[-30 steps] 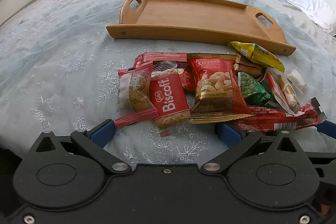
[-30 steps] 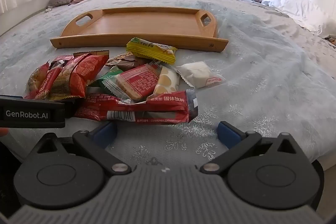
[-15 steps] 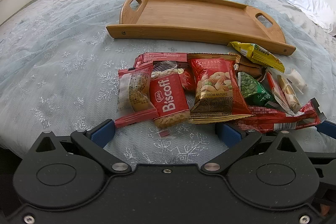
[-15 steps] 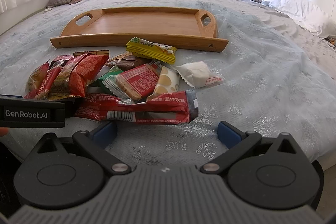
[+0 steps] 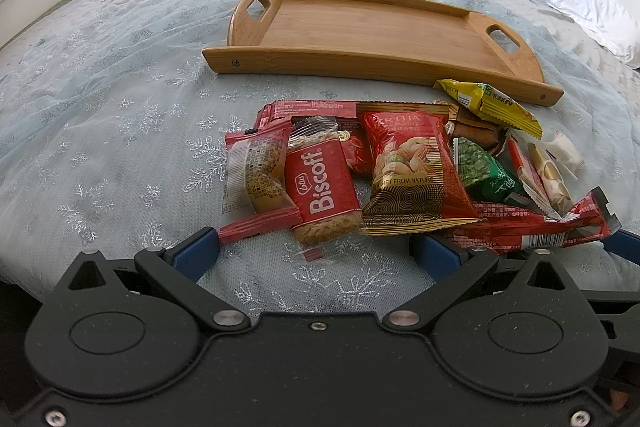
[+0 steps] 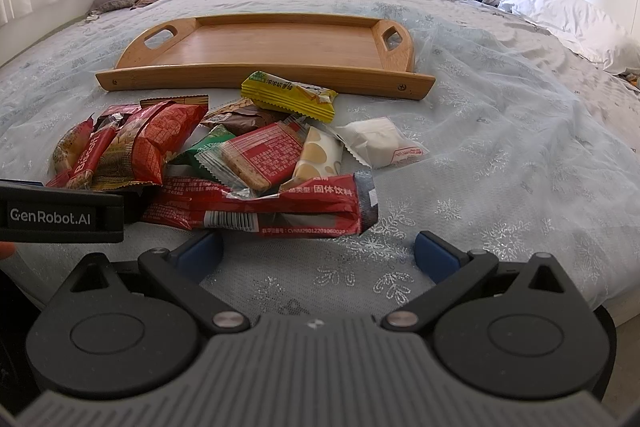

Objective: Organize snacks

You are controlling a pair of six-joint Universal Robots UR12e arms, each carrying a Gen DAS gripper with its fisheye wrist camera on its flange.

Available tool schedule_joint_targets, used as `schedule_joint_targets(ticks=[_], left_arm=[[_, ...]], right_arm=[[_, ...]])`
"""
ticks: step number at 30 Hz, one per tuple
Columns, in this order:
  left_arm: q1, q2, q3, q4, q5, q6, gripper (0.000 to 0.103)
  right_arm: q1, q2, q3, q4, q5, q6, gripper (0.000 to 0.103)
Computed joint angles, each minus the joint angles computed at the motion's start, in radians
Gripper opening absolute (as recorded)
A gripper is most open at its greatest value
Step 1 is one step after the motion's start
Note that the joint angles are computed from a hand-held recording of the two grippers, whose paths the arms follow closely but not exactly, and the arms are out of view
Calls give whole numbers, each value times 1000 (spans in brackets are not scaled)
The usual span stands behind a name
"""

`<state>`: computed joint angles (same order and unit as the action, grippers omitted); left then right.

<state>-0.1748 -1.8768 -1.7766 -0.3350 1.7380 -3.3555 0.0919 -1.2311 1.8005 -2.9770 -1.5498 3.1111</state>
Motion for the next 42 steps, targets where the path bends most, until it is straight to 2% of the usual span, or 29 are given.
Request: schedule_joint_targets(ticks=[37,42], left_arm=[[0,-1,1,1,3,1,103],[2,0,1,-4,-4,5,103]], right_arm=[[1,2,-1,-2,-3,-3,103],[-10,-5,8,-2,12,-16,103]])
